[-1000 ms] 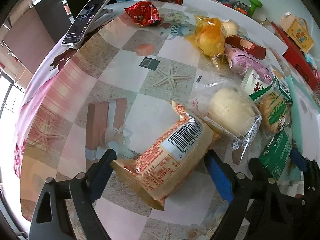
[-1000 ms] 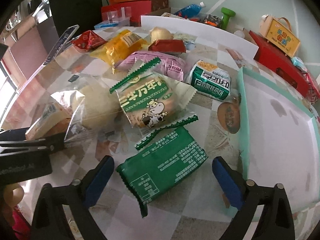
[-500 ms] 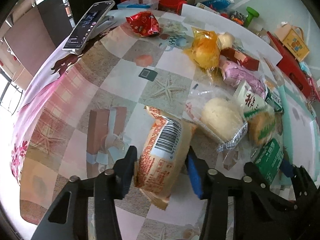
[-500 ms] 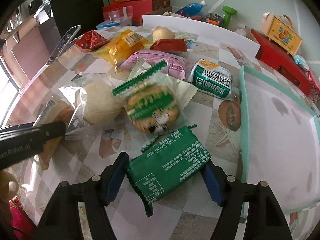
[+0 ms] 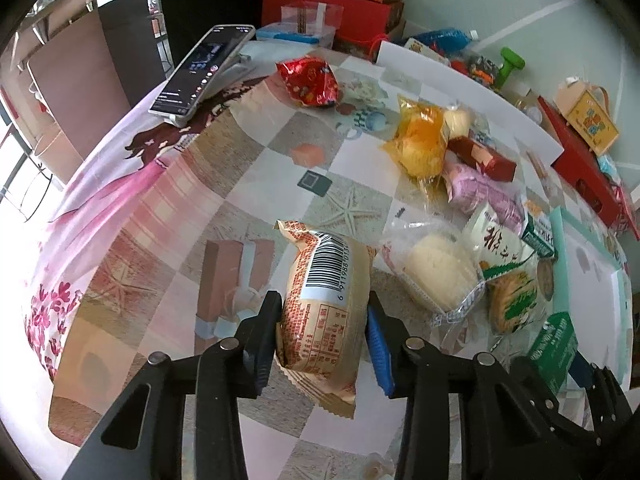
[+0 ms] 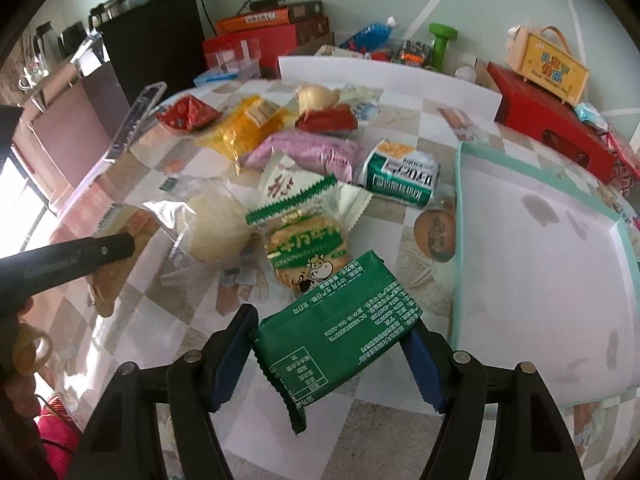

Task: Organize snacks
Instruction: 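Carry both packs over the white tray and open both tools to drop them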

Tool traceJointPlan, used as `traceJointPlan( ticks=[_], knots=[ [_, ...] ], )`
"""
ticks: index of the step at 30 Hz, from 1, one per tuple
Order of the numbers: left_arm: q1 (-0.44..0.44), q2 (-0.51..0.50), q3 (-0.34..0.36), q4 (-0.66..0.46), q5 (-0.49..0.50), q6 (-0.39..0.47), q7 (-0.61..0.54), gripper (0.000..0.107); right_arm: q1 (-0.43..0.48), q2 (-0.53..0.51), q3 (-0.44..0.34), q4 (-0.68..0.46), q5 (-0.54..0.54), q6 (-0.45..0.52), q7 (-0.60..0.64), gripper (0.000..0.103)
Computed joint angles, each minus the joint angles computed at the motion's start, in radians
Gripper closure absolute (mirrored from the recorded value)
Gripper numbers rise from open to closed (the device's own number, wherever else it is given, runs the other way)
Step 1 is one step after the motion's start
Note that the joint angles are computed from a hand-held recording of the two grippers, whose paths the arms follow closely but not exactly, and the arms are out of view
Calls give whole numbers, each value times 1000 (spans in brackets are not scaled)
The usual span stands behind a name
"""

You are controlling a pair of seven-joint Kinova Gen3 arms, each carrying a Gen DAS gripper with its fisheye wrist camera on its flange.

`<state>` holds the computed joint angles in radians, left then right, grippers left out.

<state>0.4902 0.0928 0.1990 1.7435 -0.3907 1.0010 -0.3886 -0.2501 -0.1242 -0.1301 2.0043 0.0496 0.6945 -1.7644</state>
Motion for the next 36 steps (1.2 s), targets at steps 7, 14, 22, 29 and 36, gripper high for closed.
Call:
traceJointPlan(
  ticks=[7,14,22,29,36],
  knots=[
    [21,-19,11,-5,-65,13,65,66,11,-33,7,9,-16,-18,7,29],
    [19,-45,26,-1,-101,19,104,66,16,-31,3,10,-8,-16,-1,29],
    [39,-34,47,-27,-144,45,125,66,28,-37,15,9,-13,-29,5,29],
    [90,22,48,-94,-184,29,119,66,99,-49,47,-4,37,-59,-40,29],
    [183,136,26,-246,-197,2,-2,66,191,-38,92,-17,69,-65,-115,29]
  ],
)
